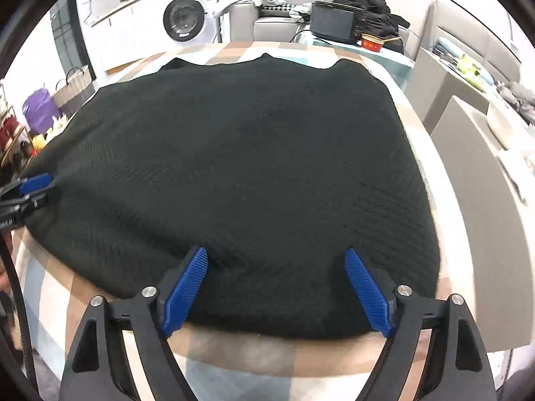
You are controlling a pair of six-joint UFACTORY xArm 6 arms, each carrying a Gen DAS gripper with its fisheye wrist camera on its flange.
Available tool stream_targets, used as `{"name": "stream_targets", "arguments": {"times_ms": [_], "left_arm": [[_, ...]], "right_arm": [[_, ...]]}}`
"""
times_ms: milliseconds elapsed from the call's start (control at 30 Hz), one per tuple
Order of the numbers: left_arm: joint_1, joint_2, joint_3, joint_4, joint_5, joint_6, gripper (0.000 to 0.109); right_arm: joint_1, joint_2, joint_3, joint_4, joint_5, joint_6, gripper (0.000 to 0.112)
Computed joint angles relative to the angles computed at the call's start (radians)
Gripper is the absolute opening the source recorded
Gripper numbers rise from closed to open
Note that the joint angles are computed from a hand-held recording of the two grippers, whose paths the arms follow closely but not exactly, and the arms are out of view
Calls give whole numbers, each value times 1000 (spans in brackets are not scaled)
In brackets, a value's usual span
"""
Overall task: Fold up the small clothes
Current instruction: 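Press and smooth the flat sweatshirt body with both open grippers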
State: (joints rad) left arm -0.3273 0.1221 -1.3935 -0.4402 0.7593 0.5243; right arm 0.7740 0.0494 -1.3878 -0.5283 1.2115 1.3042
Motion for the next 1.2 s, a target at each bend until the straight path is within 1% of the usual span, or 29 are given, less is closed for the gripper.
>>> {"name": "stream_targets", "arguments": {"times_ms": [33, 67, 133, 200, 267, 333, 367, 400, 467, 500, 567, 633, 667, 700, 733, 800, 867, 967, 1000, 1100, 1167, 1200], "left_arm": [[0, 4, -11, -10, 7, -4, 70], [1, 12, -26, -27, 12, -4, 70], [-10, 38, -61, -34, 5, -10, 72], [-26, 65, -82, 5, -21, -34, 72], [-39, 96, -106, 52, -24, -64, 72], [-43, 107, -107, 48, -44, -50, 74], [-43, 115, -115, 52, -39, -54, 75], [-41, 117, -120, 50, -35, -55, 75], [-41, 121, -123, 54, -36, -57, 76], [-45, 128, -128, 58, -41, -61, 76], [-44, 129, -127, 60, -44, -61, 77], [-47, 135, -130, 59, -48, -63, 77], [-47, 135, -130, 58, -50, -59, 77], [-48, 133, -124, 58, -55, -60, 77], [-48, 131, -122, 57, -57, -59, 77], [-47, 129, -119, 53, -58, -55, 77], [-43, 126, -116, 44, -54, -52, 77], [-45, 127, -124, 65, -44, -74, 77], [-46, 131, -135, 76, -35, -88, 77], [-51, 153, -176, 85, -22, -110, 77], [-56, 174, -207, 97, -20, -129, 77], [-59, 190, -229, 101, -17, -133, 77]], "right_arm": [[1, 22, -35, -6, 19, -4, 85], [4, 34, -53, -10, 11, -4, 85], [-12, 61, -80, -16, -60, -10, 85], [-37, 114, -128, -8, -133, -14, 85], [-53, 180, -194, -7, -165, -32, 85], [-69, 246, -265, 0, -183, -70, 85], [-78, 276, -291, 2, -200, -95, 85], [-81, 303, -321, 13, -183, -117, 85], [-79, 340, -373, -5, -119, -156, 85], [-81, 340, -373, -3, -116, -170, 85], [-83, 296, -316, -18, -102, -151, 85], [-88, 225, -225, -46, -77, -104, 86], [-98, 171, -154, -52, -76, -66, 86], [-110, 116, -82, -47, -117, -36, 89], [-116, 73, -33, -39, -129, -5, 89], [-110, 21, 21, -61, -77, 35, 89], [-96, 14, 14, -71, 9, 52, 89], [-84, 22, -15, -75, 38, 42, 89], [-80, 28, -26, -80, 36, 36, 89], [-68, 44, -47, -88, -12, 41, 89], [-85, 79, -79, -65, -79, 16, 89], [-89, 101, -102, -57, -97, 4, 89]]}}
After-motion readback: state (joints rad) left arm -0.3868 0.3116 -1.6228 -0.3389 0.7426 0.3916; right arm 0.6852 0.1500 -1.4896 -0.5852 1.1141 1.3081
